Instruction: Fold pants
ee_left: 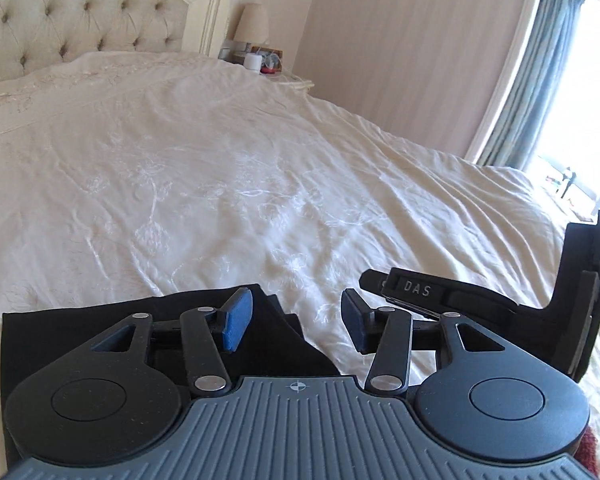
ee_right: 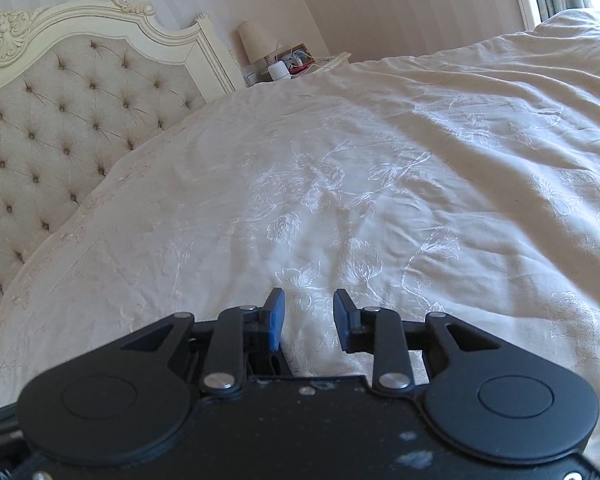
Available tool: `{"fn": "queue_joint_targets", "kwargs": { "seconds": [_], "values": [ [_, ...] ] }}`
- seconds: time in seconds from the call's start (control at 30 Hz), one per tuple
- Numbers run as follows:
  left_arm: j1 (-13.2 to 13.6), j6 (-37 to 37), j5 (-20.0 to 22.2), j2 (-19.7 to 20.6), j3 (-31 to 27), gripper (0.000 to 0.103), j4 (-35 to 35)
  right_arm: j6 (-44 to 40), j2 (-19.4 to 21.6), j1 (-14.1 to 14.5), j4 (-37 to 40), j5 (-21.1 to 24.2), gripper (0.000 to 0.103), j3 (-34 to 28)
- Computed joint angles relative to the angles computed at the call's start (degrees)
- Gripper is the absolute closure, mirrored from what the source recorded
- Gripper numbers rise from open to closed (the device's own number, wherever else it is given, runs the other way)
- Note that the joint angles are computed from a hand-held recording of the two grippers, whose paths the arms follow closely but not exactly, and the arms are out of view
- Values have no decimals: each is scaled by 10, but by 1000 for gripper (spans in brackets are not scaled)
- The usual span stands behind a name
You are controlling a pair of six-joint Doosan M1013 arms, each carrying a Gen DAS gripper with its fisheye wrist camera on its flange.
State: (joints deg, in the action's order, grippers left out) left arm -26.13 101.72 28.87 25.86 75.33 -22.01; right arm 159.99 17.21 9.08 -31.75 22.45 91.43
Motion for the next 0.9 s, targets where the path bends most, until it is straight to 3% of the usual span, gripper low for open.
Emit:
{"fn": "queue_joint_targets", "kwargs": {
  "seconds": [0.13,0.2,0.3,0.37,0.5,0.67,0.77,0.9],
  "values": [
    [8,-156,-2,-14,15,55,165,-141,3,-6,133,-41,64,1],
    [13,-234,28,-14,14,54,254,-245,9,-7,221,-45,63,-4],
    [30,-254,60,-18,26,54,275,-376,24,-3,316,-21,62,-24],
    [43,-262,75,-23,38,54,275,-407,36,2,316,11,61,-41],
    [70,-289,87,-38,67,54,276,-366,55,17,224,65,61,-66],
    [100,-319,100,-52,92,54,261,-417,67,18,268,99,61,-80],
    [107,-318,95,-59,103,54,248,-411,76,25,241,137,61,-94],
    [110,-304,89,-64,115,54,231,-407,78,29,225,144,61,-97]
  ]
}}
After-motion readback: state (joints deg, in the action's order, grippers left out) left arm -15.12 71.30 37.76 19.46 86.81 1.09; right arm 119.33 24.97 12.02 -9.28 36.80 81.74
